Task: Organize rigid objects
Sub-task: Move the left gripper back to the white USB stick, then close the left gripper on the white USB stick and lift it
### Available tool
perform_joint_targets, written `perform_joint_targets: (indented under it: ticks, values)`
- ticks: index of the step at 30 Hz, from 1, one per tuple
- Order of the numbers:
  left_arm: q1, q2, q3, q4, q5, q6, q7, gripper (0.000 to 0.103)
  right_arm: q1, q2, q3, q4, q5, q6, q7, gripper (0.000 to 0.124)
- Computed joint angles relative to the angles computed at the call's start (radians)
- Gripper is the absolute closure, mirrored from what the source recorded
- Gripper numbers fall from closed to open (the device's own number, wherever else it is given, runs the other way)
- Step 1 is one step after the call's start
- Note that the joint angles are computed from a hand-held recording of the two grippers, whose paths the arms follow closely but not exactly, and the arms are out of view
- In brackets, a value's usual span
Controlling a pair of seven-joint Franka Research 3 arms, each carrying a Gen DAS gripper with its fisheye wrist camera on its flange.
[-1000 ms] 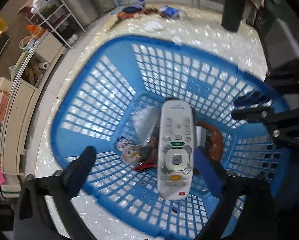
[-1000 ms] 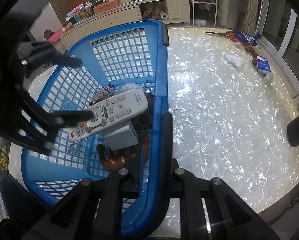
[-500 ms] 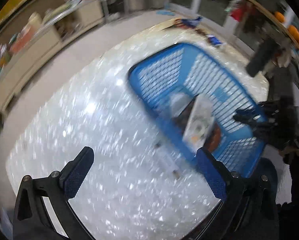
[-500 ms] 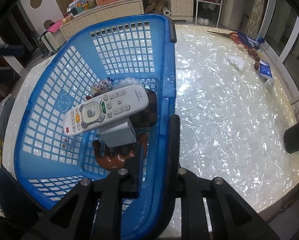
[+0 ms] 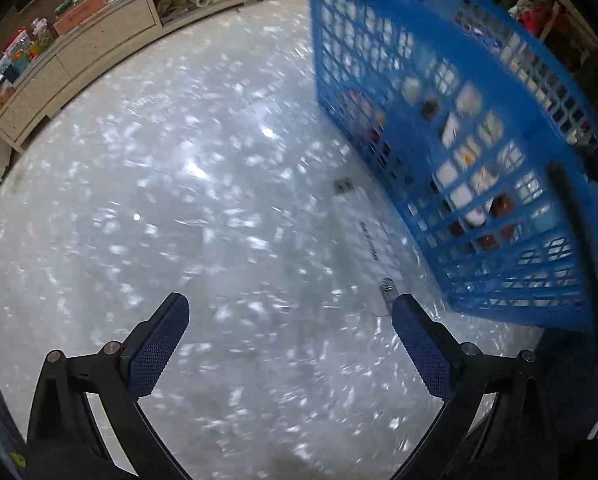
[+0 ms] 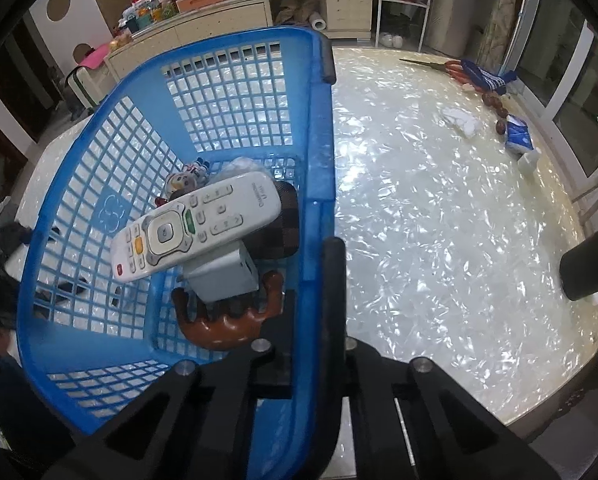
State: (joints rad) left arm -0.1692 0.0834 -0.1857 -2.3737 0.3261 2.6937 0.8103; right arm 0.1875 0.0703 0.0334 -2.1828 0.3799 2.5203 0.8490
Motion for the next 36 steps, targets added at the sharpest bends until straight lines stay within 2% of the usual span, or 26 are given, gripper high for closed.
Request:
perform_joint_targets:
  ticks: [4,6,11,15,19,20,22,24,27,30,32,33,35,36]
  values:
    - [0.002,0.043,-0.002,0.006,-0.027,0.061,-0.005,0.001,-0.001,0.006,-0.001,0.007,0.001,0.0,0.003,0.12]
    - [0.018,0.062,-0.017,0.014,-0.098,0.076,0.056,0.001,-0.004,0.01,-0.003,0.011,0.003,0.0,0.005,0.12]
    - [0.025,0.093,-0.023,0.033,-0.14,0.106,0.116,0.001,-0.01,0.022,-0.005,0.03,0.005,-0.009,0.006,0.12]
    - [-0.02,0.121,0.03,0.077,-0.01,0.081,0.007,0.001,-0.01,0.022,-0.004,0.028,-0.001,-0.004,0.006,0.12]
    - [0.006,0.129,0.018,0.087,-0.032,0.084,0.018,0.001,-0.01,0.024,-0.002,0.025,0.005,-0.004,0.001,0.12]
    - [0.009,0.136,0.017,0.096,-0.037,0.066,0.019,0.001,-0.01,0.026,-0.002,0.027,0.004,-0.005,0.001,0.12]
    - [-0.01,0.155,0.044,0.126,0.028,0.023,-0.026,0.001,-0.009,0.026,-0.001,0.026,0.007,-0.003,0.0,0.12]
    - [-0.006,0.161,0.049,0.132,0.054,0.036,-0.038,0.001,-0.01,0.028,-0.001,0.029,0.012,-0.008,-0.005,0.12]
    - [0.015,0.169,0.038,0.14,0.046,0.043,0.008,0.003,-0.011,0.032,-0.001,0.032,0.018,-0.009,-0.007,0.12]
    - [0.028,0.174,0.04,0.154,0.055,0.068,0.048,0.015,-0.012,0.032,-0.001,0.032,0.023,-0.011,-0.01,0.12]
    - [0.032,0.167,0.042,0.159,0.045,0.058,0.049,0.031,-0.013,0.032,-0.001,0.033,0.024,-0.012,-0.007,0.12]
    - [0.029,0.161,0.044,0.158,0.046,0.052,0.038,0.035,-0.013,0.033,-0.001,0.033,0.025,-0.011,-0.006,0.12]
    - [0.034,0.147,0.044,0.149,0.042,0.055,0.038,0.05,-0.013,0.034,-0.001,0.035,0.028,-0.012,-0.008,0.12]
    - [0.032,0.145,0.046,0.149,0.049,0.057,0.033,0.053,-0.014,0.035,-0.001,0.035,0.031,-0.013,-0.009,0.12]
